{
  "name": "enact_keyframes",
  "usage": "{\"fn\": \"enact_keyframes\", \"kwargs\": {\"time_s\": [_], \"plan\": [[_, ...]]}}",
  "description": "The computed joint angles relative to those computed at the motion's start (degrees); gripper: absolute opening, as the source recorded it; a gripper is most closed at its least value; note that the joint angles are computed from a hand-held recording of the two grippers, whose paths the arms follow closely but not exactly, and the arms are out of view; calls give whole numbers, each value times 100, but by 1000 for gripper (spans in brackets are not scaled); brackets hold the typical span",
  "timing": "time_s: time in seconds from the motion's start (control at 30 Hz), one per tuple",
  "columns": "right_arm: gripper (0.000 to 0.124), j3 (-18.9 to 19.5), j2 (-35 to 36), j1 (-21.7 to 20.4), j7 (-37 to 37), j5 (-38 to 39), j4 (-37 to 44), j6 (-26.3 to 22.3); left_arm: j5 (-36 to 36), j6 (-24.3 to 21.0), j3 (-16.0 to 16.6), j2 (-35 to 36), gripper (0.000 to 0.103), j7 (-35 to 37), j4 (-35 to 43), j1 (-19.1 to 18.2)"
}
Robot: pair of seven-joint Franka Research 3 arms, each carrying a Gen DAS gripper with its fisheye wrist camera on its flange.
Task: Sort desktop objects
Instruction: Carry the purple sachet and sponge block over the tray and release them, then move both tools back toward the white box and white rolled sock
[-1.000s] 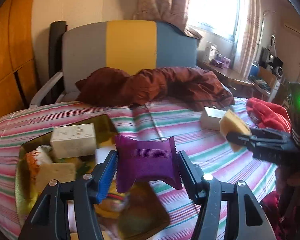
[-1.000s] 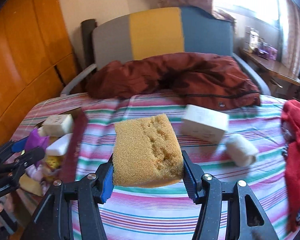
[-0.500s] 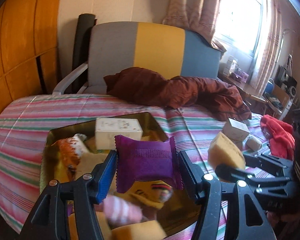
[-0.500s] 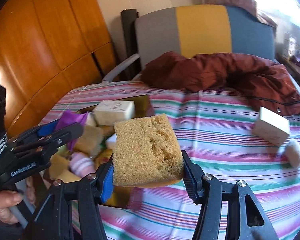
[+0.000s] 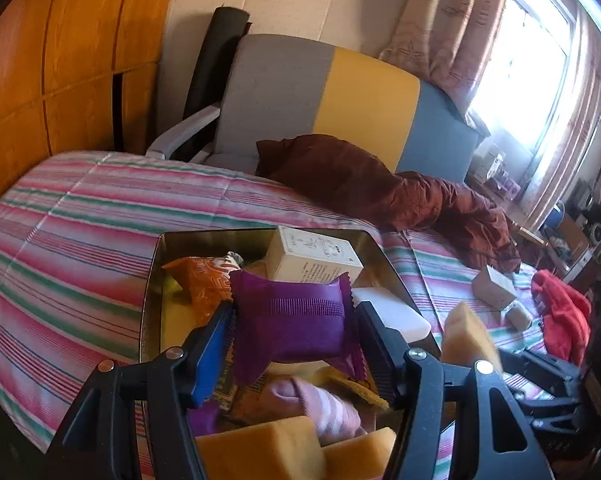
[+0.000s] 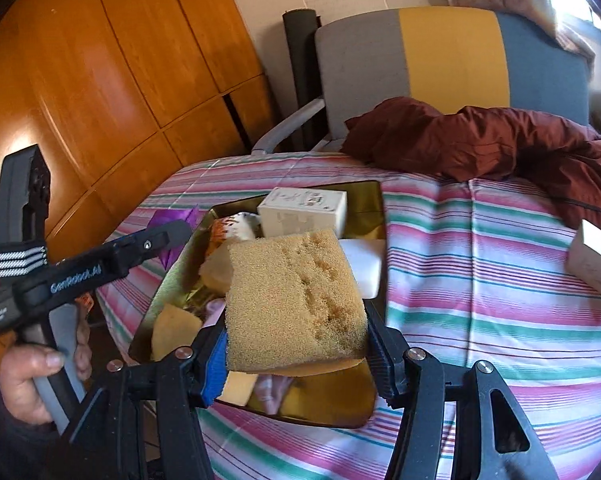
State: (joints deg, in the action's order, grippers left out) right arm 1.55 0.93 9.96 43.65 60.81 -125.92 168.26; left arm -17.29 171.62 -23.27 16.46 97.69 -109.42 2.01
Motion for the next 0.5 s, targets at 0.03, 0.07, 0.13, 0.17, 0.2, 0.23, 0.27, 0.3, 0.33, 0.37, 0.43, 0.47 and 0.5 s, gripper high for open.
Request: {"fn": "enact_keyframes", "kwargs": {"time_s": [0.03, 0.07, 0.13, 0.17, 0.2, 0.23, 0.27, 0.3, 0.33, 0.37, 0.43, 0.47, 0.5], "plan": [[59, 8, 28, 6, -1, 15, 25, -21, -80, -35, -77, 47, 62, 75, 59, 71], [59, 21, 69, 12, -11, 39, 62, -35, -104, -33, -100, 78, 62, 107, 98, 85], [59, 56, 157, 32, 44, -55, 118, 9, -208, -120, -224, 165, 62, 254, 216, 171], [60, 69, 196, 48, 167, -221, 123, 59, -238, -283, -268, 224, 64, 338, 309, 201], [61, 83, 234, 56, 268, -348, 126, 88, -376, -483, -382, 315, 66, 497, 424, 279], [63, 91, 257, 39, 297, -382, 135, 64, -609, -522, -523, 367, 67, 703, 454, 373], [64, 94, 288, 23, 355, -442, 139, 20, -757, -568, -577, 396, 68, 844, 480, 404], [64, 88, 312, 33, 532, -642, 95, 105, -856, -622, -580, 434, 69, 924, 516, 385], [64, 91, 311, 36, 667, -796, 54, 156, -940, -629, -552, 451, 70, 954, 517, 350], [64, 88, 323, 16, 752, -879, 26, 135, -1087, -619, -568, 461, 71, 1005, 496, 363], [64, 97, 328, -39, 811, -872, 3, 66, -1211, -590, -477, 440, 71, 988, 452, 301], [64, 104, 327, -51, 821, -888, -21, 92, -1131, -538, -329, 413, 71, 853, 412, 186], [64, 106, 326, -64, 835, -915, -28, 95, -974, -475, -148, 367, 70, 668, 348, 47]]}}
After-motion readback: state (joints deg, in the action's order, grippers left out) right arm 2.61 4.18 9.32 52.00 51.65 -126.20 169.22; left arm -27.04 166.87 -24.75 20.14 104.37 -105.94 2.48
